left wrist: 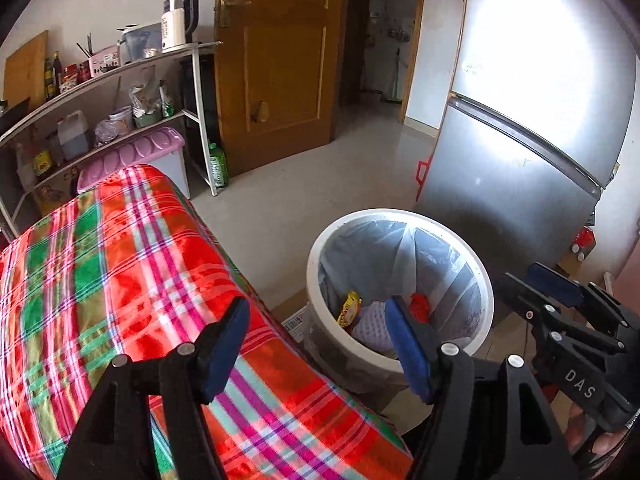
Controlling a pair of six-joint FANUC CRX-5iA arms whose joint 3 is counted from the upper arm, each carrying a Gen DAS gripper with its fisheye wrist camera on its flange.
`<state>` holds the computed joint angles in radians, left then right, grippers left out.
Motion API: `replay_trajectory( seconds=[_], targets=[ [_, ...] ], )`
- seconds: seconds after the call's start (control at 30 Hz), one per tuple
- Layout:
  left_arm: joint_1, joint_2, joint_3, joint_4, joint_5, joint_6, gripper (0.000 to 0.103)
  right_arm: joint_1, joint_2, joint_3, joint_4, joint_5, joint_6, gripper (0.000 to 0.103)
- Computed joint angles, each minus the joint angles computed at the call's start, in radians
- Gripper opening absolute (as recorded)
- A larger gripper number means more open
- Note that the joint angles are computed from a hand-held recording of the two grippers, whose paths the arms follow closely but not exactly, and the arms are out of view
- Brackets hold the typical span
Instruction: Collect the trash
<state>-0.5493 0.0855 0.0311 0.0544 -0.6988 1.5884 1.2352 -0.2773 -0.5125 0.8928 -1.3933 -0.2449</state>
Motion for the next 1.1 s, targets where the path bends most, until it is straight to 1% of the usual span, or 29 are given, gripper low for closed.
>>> replay_trajectory(
  seconds=[0.07, 0.2, 0.3, 0.37, 0.43, 0.53, 0.6, 0.73, 0.8, 1.0, 1.1],
  targets=[
    [-0.002, -0.027, -0.018, -0.043, 0.001, 0.038, 0.074, 0.034, 0.01, 0.005, 0.011, -0.031, -0.019, 0.052],
    [0.003, -0.083, -0.076, -0.062, 0.028, 0.044, 0.074, 0.077, 0.022, 0.01, 0.016, -0.049, -0.045, 0.052],
    [-0.002, -0.098, -0.082, -0.101, 0.013, 0.078, 0.074, 0.107, 0.047, 0.023, 0.018, -0.082, -0.059, 0.052],
    [-0.002, -0.113, -0.098, -0.107, 0.015, 0.08, 0.074, 0.12, 0.056, 0.028, 0.015, -0.09, -0.072, 0.052],
    [-0.006, -0.126, -0.106, -0.13, 0.016, 0.096, 0.074, 0.128, 0.059, 0.029, 0.016, -0.095, -0.08, 0.052],
    [0.003, -0.144, -0.127, -0.114, 0.026, 0.091, 0.074, 0.137, 0.061, 0.027, 0.017, -0.108, -0.098, 0.052],
    [0.002, -0.155, -0.137, -0.122, 0.037, 0.099, 0.074, 0.146, 0.059, 0.026, 0.017, -0.114, -0.113, 0.052],
    [-0.001, -0.164, -0.146, -0.129, 0.036, 0.107, 0.074, 0.149, 0.059, 0.024, 0.015, -0.111, -0.118, 0.052],
    [0.002, -0.168, -0.16, -0.11, 0.042, 0.093, 0.074, 0.147, 0.059, 0.02, 0.014, -0.108, -0.126, 0.052],
    [-0.003, -0.164, -0.157, -0.12, 0.024, 0.107, 0.074, 0.144, 0.054, 0.013, 0.007, -0.103, -0.136, 0.052],
    [-0.006, -0.17, -0.159, -0.126, 0.028, 0.109, 0.074, 0.15, 0.054, 0.01, 0.012, -0.11, -0.142, 0.052]
  ],
)
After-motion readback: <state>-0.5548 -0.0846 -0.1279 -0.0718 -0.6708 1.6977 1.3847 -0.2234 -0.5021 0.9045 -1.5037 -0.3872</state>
